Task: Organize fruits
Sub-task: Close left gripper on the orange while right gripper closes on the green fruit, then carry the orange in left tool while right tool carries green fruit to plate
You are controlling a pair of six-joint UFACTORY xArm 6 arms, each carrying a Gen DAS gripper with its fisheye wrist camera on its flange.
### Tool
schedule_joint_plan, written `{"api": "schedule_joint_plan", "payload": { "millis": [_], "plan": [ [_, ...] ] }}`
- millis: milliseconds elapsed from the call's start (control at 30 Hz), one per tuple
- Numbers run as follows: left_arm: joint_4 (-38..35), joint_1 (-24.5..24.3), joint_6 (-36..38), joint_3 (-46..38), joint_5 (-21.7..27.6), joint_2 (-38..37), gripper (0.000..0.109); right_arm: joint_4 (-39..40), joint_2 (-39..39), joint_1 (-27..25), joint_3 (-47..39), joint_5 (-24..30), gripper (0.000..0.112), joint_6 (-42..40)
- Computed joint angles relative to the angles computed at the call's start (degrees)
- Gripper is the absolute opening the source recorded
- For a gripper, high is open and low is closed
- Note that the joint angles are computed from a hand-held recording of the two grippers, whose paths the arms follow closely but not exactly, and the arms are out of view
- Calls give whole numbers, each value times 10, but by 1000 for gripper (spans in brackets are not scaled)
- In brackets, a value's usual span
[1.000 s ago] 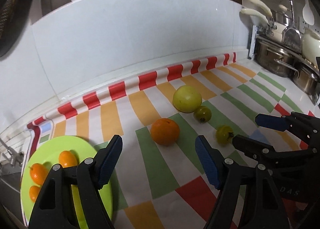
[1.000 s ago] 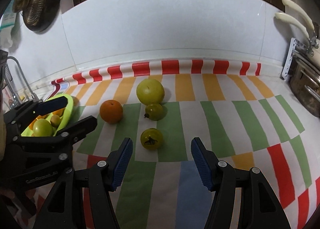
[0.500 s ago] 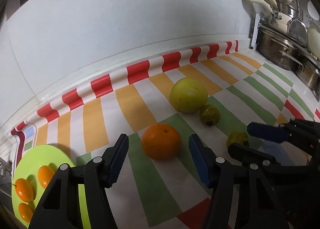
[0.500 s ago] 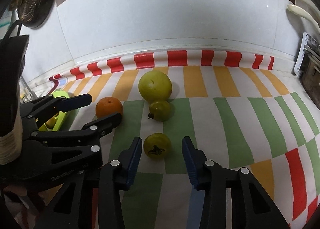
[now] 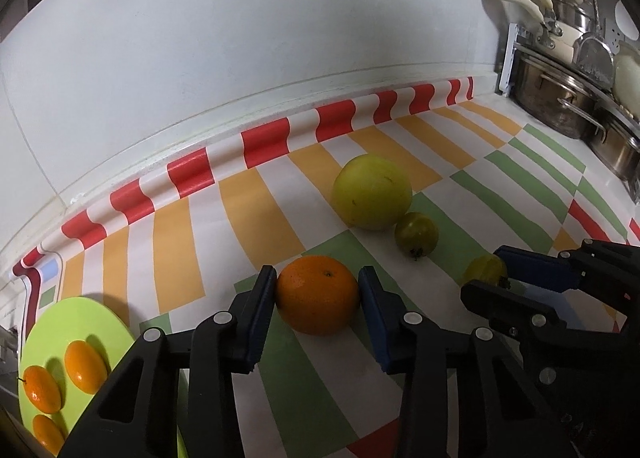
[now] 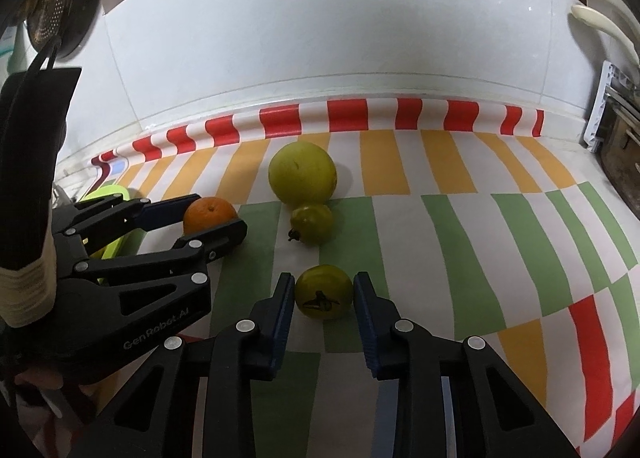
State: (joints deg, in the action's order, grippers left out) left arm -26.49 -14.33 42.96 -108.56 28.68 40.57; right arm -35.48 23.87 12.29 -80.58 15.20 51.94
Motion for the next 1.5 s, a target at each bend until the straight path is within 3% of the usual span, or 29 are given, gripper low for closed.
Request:
{"api": "schedule_joint_plan", "payload": {
  "millis": [900, 1500],
  "plan": [
    [-165, 17, 117, 212, -61, -200, 42, -135, -105, 23, 58, 0, 32, 113],
    [-231, 40, 157, 324, -99, -317, 42, -210, -161, 63, 81, -1, 31, 162]
  ]
}}
